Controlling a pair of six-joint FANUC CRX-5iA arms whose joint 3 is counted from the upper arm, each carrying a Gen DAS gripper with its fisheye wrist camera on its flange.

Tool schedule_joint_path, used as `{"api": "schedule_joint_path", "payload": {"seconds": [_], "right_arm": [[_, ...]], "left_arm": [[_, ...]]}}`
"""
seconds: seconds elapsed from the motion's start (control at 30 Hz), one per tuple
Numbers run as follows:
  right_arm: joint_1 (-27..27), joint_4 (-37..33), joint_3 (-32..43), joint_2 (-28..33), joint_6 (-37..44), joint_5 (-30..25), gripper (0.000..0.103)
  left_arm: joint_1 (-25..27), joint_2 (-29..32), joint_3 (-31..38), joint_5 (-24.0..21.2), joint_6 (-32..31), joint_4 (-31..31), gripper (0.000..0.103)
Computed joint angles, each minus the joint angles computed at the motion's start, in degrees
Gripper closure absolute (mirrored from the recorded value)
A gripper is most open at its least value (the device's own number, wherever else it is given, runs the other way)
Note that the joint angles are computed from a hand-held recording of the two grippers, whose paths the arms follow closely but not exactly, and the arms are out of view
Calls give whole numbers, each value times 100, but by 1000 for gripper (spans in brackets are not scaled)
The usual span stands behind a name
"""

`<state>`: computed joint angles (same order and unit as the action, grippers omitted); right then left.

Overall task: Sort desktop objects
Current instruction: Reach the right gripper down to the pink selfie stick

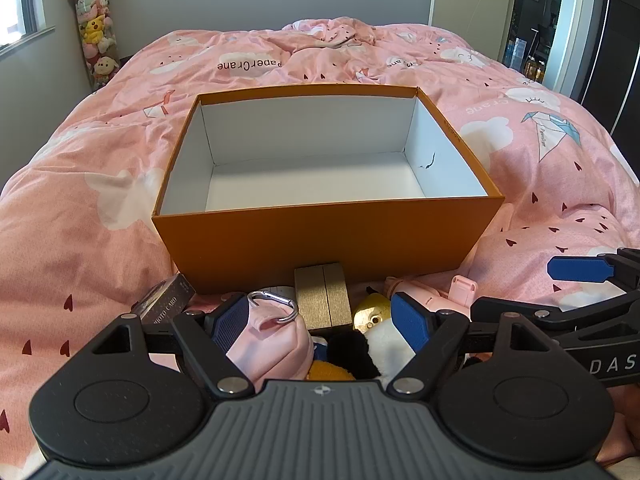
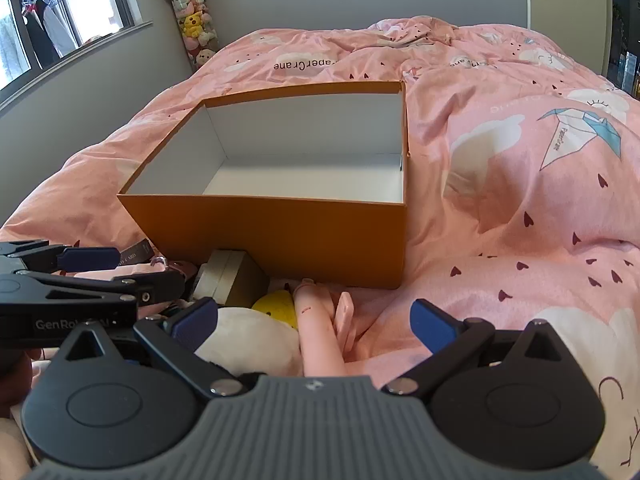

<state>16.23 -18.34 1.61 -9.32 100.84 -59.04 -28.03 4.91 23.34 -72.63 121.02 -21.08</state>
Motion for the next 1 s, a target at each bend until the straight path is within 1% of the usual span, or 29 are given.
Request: {"api": "schedule_joint_path", "payload": {"seconds": [0.87, 1.0], "right_arm": [[-6, 10, 64, 78, -49, -134, 1], [-135, -148, 138, 108, -14, -132, 1]], "left_arm": [[13, -15, -52, 23, 15, 20, 10], [79, -52, -56, 45, -92, 120, 10]]}}
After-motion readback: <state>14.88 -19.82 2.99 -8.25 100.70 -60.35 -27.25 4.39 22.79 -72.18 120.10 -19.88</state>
